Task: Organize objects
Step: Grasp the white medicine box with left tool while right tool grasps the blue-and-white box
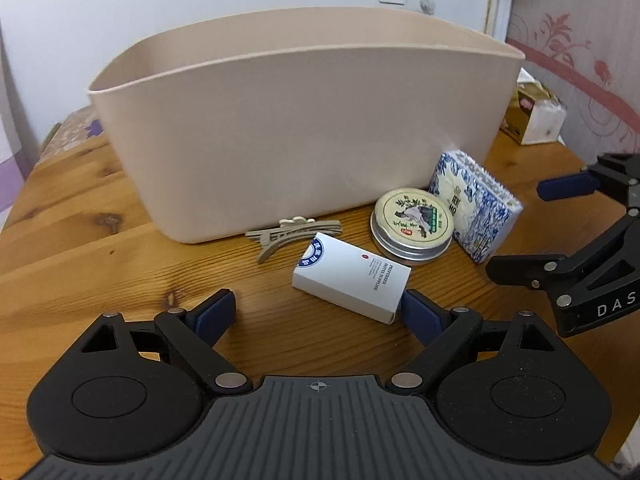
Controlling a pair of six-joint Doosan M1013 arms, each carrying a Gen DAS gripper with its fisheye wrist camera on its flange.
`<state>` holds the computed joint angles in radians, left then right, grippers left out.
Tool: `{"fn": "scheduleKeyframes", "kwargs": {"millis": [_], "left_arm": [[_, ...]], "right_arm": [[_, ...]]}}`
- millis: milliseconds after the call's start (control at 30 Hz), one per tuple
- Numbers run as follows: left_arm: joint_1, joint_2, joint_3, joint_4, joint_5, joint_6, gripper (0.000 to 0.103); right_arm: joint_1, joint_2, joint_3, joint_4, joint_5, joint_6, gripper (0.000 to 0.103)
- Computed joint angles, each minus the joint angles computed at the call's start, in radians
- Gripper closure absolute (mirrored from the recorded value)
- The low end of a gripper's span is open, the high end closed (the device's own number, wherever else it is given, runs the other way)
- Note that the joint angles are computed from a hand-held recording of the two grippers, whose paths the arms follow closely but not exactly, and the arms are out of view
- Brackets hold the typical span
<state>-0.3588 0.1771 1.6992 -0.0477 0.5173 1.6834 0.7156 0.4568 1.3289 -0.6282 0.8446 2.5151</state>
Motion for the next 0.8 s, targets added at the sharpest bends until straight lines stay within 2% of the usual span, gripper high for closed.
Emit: {"fn": "scheduleKeyframes", "kwargs": {"millis": [300,500,800], "left_arm": [[0.012,0.019,0.002,-0.109,-0.066,0.113,0.011],[0.018,0.030,-0.002,-0.140,-0.092,0.145,0.012],[0.020,0.022,0.001,-0.164,-0.084,0.177,0.023]], "right_arm": [[-0.002,0.027,-0.025,-0.009,0.011,-0.037,0.000],[-0.010,0.025,-0.015,-0.007,-0.022,-0.010,0.004],[-0.015,0.015,-0.001,0.002,-0.064,-0.010,0.022]]}}
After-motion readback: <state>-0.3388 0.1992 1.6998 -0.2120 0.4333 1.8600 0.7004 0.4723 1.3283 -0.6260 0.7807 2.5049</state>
